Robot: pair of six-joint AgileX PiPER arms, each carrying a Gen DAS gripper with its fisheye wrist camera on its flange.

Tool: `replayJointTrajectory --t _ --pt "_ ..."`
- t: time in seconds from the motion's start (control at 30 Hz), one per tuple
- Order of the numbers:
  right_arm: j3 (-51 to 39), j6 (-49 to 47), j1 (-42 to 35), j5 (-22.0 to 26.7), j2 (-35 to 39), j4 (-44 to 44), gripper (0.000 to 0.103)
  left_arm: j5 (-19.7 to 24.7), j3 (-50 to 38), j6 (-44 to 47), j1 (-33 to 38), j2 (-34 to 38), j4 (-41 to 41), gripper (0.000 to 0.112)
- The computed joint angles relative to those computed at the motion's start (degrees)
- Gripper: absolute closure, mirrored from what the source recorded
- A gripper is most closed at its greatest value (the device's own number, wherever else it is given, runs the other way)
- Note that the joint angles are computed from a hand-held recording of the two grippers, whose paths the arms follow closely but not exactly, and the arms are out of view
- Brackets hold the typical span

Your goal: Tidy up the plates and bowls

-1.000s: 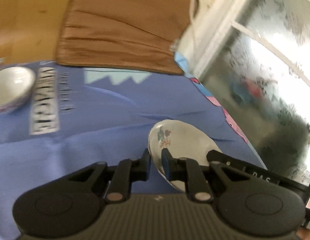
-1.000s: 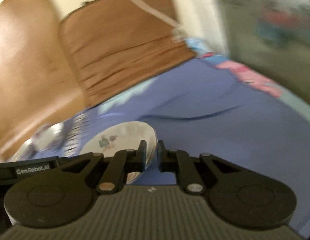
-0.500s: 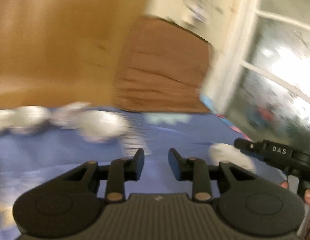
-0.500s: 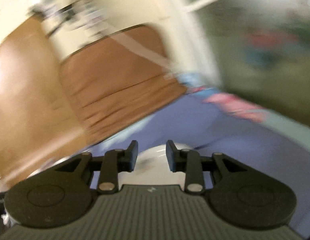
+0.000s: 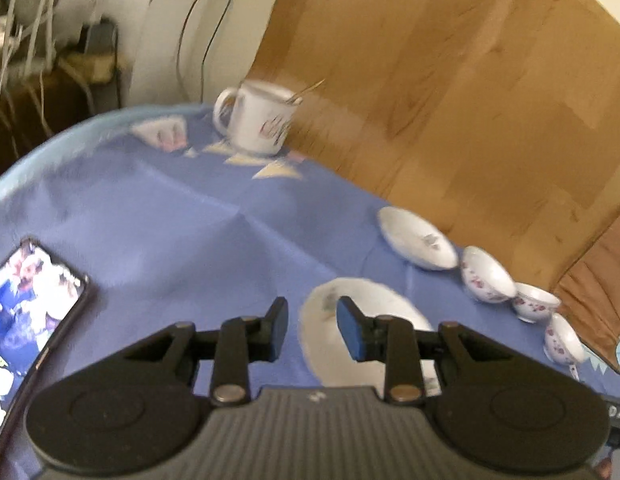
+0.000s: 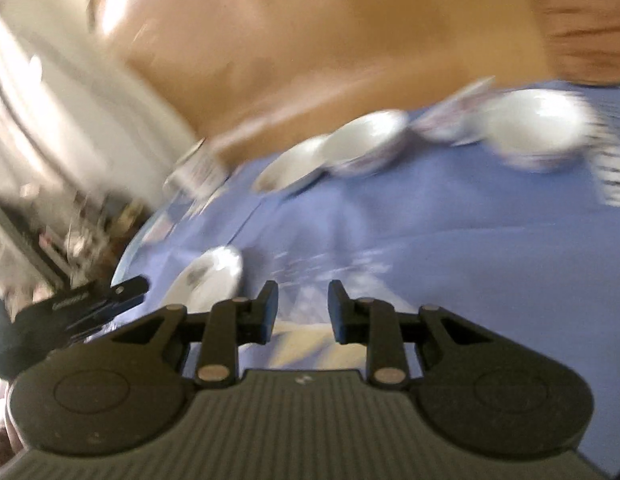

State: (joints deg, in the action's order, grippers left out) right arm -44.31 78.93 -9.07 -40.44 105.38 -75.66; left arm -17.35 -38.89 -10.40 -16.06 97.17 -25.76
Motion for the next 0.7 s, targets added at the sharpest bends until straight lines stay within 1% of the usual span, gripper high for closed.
replayJointTrajectory --t 0.07,0.13,0.17,0.2,0.27,0.3,0.33,0.37,0.4,0.43,0.47,0.53,0.6,0.63,0.7 --pt "-3.9 2.8 4.8 3.0 2.5 -0.5 0.073 0.0 -0.9 -9.1 1.4 2.3 9.0 0.084" --pt "-5.5 4.5 8.0 5.4 3.1 -0.8 0.073 -2.8 1.0 -18.1 2.9 3.2 18.6 0.084" --pt "-6.7 5.3 8.7 5.8 4.0 -1.5 0.073 -2.9 0.2 -20.0 3.2 4.2 21.0 0.084" --pt "-8.3 6.5 9.9 7.0 4.7 -1.9 0.072 -3.7 0.8 -20.7 3.2 4.3 22.0 0.086" --pt "-10.6 7.8 12.4 10.1 6.2 -2.0 0.071 -4.3 0.3 -24.5 3.9 6.0 26.8 0.087" --pt "-12.2 9.3 13.4 10.9 7.5 -2.7 0.071 -6.0 1.9 -25.0 3.5 6.3 26.9 0.094" --pt "-12.6 8.7 13.7 10.8 8.3 -1.7 0.073 -6.8 2.6 -25.2 3.2 6.4 26.6 0.099" --pt "-12.7 7.9 14.5 11.2 8.4 -0.5 0.076 -8.9 4.3 -25.3 2.8 6.3 26.0 0.100" --pt "-12.2 8.3 14.2 10.8 7.9 -1.5 0.083 -9.4 4.9 -26.9 2.8 6.0 27.3 0.101" --pt "-11.8 9.4 13.9 10.3 7.5 -2.4 0.090 -9.7 5.4 -29.6 3.5 5.3 30.7 0.102" --pt "-10.0 9.0 13.4 10.8 5.8 -2.2 0.090 -10.0 6.0 -30.9 2.9 4.7 31.8 0.102" --pt "-6.4 3.2 12.6 11.0 3.5 2.7 0.091 -10.7 6.7 -28.5 0.0 3.8 28.7 0.102" --pt "-2.2 -3.3 11.5 10.9 0.6 9.0 0.091 -9.9 5.8 -26.5 -3.7 3.5 25.8 0.102" --pt "0.4 -6.8 10.2 10.6 -1.0 11.7 0.091 -9.3 5.0 -26.6 -5.2 3.6 26.1 0.102" --pt "4.7 -11.7 6.5 9.1 -3.5 14.8 0.091 -7.7 2.4 -26.0 -9.1 4.7 24.7 0.102"
